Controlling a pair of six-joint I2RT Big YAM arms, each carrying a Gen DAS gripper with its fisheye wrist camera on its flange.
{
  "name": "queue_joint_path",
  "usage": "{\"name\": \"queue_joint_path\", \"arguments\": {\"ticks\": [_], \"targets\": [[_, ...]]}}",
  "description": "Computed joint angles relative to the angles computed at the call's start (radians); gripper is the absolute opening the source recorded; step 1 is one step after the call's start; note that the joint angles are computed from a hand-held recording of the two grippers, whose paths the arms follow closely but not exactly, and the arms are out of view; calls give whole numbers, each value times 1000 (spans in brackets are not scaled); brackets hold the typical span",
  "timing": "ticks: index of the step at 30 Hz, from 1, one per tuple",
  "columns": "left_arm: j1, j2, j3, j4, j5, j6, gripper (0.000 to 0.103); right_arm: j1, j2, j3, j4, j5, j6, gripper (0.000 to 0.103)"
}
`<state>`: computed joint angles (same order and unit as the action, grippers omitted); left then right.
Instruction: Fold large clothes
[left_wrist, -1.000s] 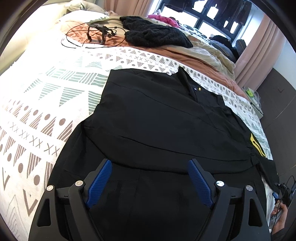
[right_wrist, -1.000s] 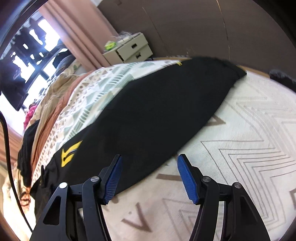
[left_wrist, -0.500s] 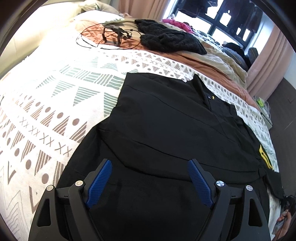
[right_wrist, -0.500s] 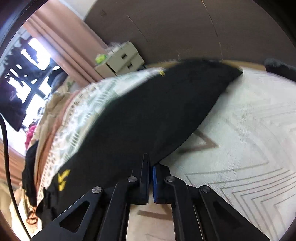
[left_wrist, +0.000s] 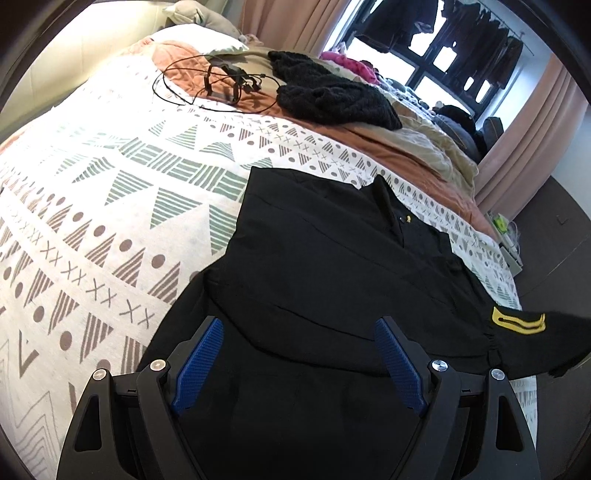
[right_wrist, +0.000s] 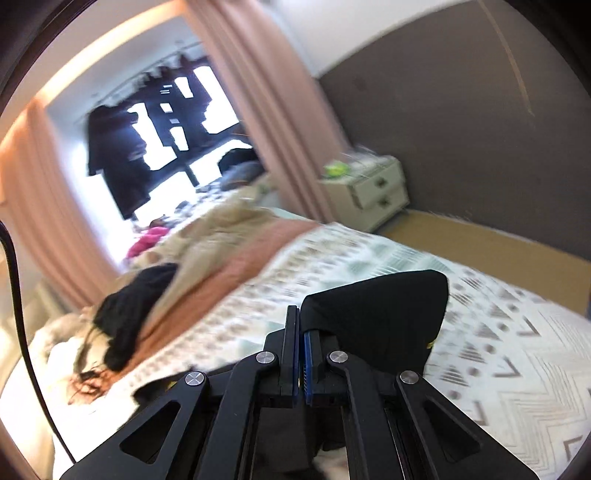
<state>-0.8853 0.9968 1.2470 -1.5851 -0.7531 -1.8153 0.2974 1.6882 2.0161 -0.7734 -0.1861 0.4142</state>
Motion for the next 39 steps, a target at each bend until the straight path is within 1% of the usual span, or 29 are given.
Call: {"name": "queue_joint_path", "arguments": {"ticks": [3,6,9,12,16,21,25,28,29,30,31,32,33,34,36,38,39], "targets": [[-7,-9,2,-17,-11,-11,85,67,7,66,-28,9,-15,3],[-11,-29,-6,-7,-17,-9,85,130,12,110,-44,15,-22,3],[-16,-41,-10,-12,-23,-19,85,194,33,162,-70,15,-25,3],[-18,-55,-16,-19,-25,-34,85,248,53,196,-89,13,-22,3],[-20,-69,-24,-27,-29,-58,85,314,79,211,-93,1,-9,3],[-23,-84,-34,-26,-32,-66,85,380,82,133,-42,-14,18,3],[-20,-88,-36,-14,-32,-56,85,428,85,34,9,-22,39,3],[-21,-87,-34,-15,-32,-53,85,464,87,-41,28,-27,37,4],[-21,-86,-34,-15,-33,-52,85,475,99,-45,11,-34,35,7],[-22,-87,-34,-16,-34,-52,85,482,115,-48,-16,-62,30,7],[-23,-87,-34,-17,-35,-53,85,494,139,-43,-68,-98,21,18],[-24,-88,-34,-19,-37,-56,85,502,154,-43,-98,-132,14,39],[-24,-89,-34,-20,-37,-59,85,508,162,-61,-122,-178,6,48],[-25,-91,-35,-20,-37,-61,85,513,154,-101,-117,-211,4,59],[-26,-92,-36,-23,-36,-67,85,517,122,-181,-96,-234,-6,61],[-28,-91,-36,-25,-37,-71,85,512,89,-254,-97,-246,-24,66],[-30,-90,-35,-27,-38,-74,85,505,72,-289,-98,-250,-21,66]]}}
